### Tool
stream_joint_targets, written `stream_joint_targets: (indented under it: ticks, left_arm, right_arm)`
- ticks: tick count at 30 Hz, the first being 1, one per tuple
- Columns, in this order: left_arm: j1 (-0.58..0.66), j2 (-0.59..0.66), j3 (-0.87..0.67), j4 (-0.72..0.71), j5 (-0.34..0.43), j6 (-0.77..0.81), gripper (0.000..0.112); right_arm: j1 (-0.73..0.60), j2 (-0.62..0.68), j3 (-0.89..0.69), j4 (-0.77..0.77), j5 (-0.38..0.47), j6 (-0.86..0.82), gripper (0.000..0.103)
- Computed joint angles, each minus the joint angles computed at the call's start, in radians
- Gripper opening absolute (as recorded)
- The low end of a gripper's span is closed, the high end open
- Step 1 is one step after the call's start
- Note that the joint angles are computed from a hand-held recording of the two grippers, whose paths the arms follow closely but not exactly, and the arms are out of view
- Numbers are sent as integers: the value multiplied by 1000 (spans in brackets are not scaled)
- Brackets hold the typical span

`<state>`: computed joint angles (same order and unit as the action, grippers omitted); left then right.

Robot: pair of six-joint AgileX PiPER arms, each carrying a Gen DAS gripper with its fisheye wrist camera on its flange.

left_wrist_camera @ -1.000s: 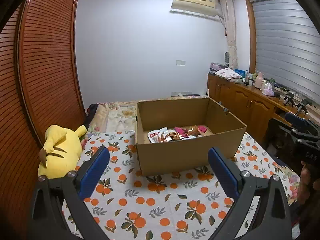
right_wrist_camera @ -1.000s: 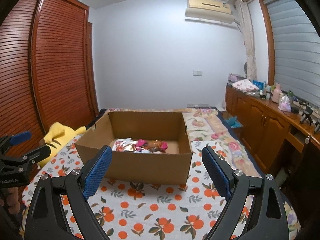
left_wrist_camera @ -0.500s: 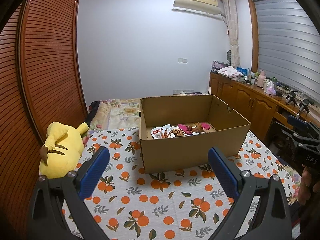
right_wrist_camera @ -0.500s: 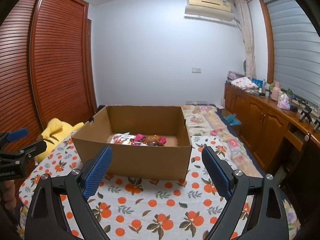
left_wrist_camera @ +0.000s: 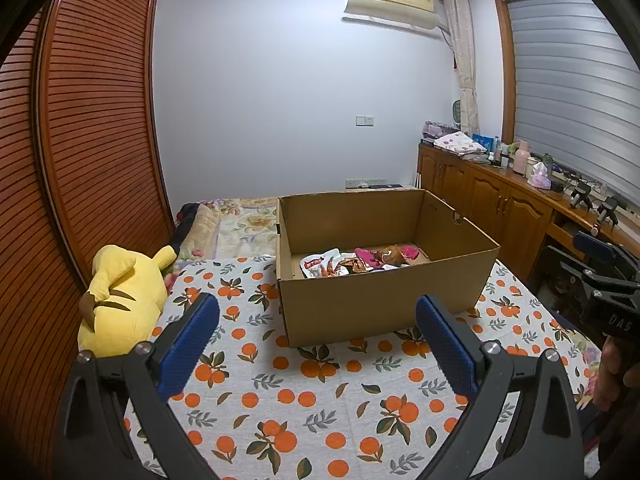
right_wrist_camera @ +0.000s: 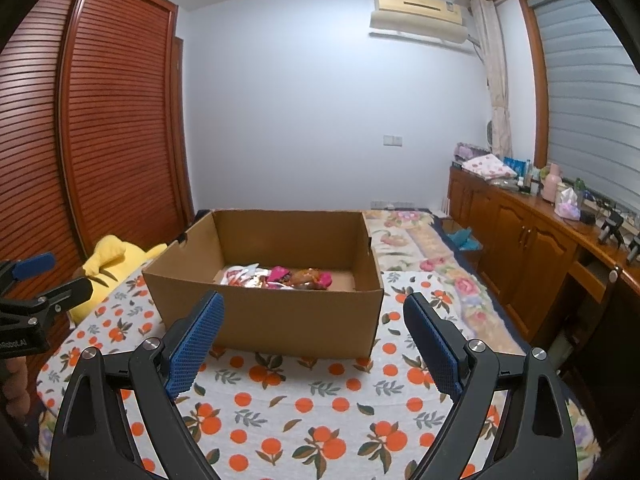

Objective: Organize snacks

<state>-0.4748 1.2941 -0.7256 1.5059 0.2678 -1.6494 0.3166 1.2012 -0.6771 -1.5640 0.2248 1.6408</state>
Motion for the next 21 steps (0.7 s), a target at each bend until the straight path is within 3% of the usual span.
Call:
stream_joint_targets:
  ticks: [21]
  left_arm:
    - [-2,-2,3,-5,-1,4,100]
  right_arm:
    - [-1,0,11,-42,-8,36,93]
